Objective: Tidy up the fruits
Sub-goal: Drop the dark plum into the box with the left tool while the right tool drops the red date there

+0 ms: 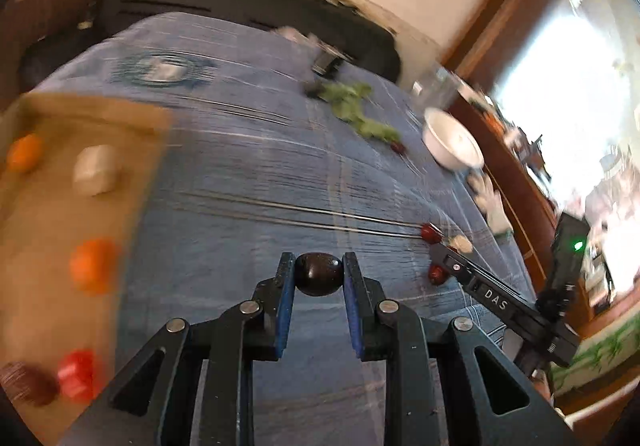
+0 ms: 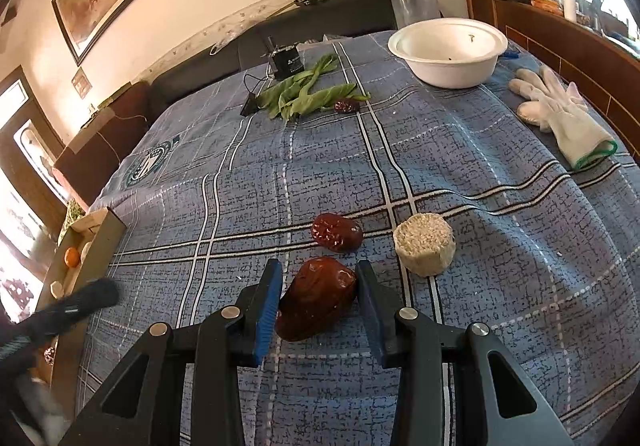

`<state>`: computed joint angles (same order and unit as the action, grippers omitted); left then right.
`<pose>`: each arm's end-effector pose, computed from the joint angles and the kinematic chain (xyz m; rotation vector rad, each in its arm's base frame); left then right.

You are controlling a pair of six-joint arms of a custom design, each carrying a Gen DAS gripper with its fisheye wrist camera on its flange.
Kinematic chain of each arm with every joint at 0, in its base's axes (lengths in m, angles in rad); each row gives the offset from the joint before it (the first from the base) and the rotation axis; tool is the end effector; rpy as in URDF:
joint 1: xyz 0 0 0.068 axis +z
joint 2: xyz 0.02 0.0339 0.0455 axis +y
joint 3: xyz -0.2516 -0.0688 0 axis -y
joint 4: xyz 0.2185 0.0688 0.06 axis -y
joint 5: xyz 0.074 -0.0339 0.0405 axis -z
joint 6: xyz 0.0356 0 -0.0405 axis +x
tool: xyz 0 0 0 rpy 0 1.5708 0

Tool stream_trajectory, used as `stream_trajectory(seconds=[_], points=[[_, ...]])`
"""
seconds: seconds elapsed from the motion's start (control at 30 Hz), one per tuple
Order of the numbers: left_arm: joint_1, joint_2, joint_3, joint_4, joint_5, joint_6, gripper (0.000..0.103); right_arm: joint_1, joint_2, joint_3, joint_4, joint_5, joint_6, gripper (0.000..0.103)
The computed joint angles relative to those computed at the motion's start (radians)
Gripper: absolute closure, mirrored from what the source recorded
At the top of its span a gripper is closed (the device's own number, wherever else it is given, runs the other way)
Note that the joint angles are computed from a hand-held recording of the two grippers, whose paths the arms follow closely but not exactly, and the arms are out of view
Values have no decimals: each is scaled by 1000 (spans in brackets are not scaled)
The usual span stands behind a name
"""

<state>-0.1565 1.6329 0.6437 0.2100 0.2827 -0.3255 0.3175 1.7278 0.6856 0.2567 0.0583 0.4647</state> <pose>0.2778 -0.0539 0.1390 -0.0598 2.3815 -0.5658 0.2845 0.0913 0.1261 0.2034 2.3678 0.3111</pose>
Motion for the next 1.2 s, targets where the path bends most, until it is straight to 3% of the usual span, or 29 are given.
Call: stream_trajectory(seconds=[0.2,0.4,0.6,0.73,0.97,1.2], points=[[332,-232,-102,-176,47,109,81,72,-20,31,-61,59,-24,62],[569,-272,-122,-228,78,211,80,222,-67,100,-141,27,20,62],[638,-185,-70,-246,96,267,80,380,54,334,-245,-12,19,61],[628,-110,3,-260,68,278,80,448,190,533,-313,-66,26,61],[645,11,71,-262,59,277,80,545,457,900,-476,-60,-35,61],[693,66,96,-268,121,282,80,569,597,1059,-553,-54,-61,61]])
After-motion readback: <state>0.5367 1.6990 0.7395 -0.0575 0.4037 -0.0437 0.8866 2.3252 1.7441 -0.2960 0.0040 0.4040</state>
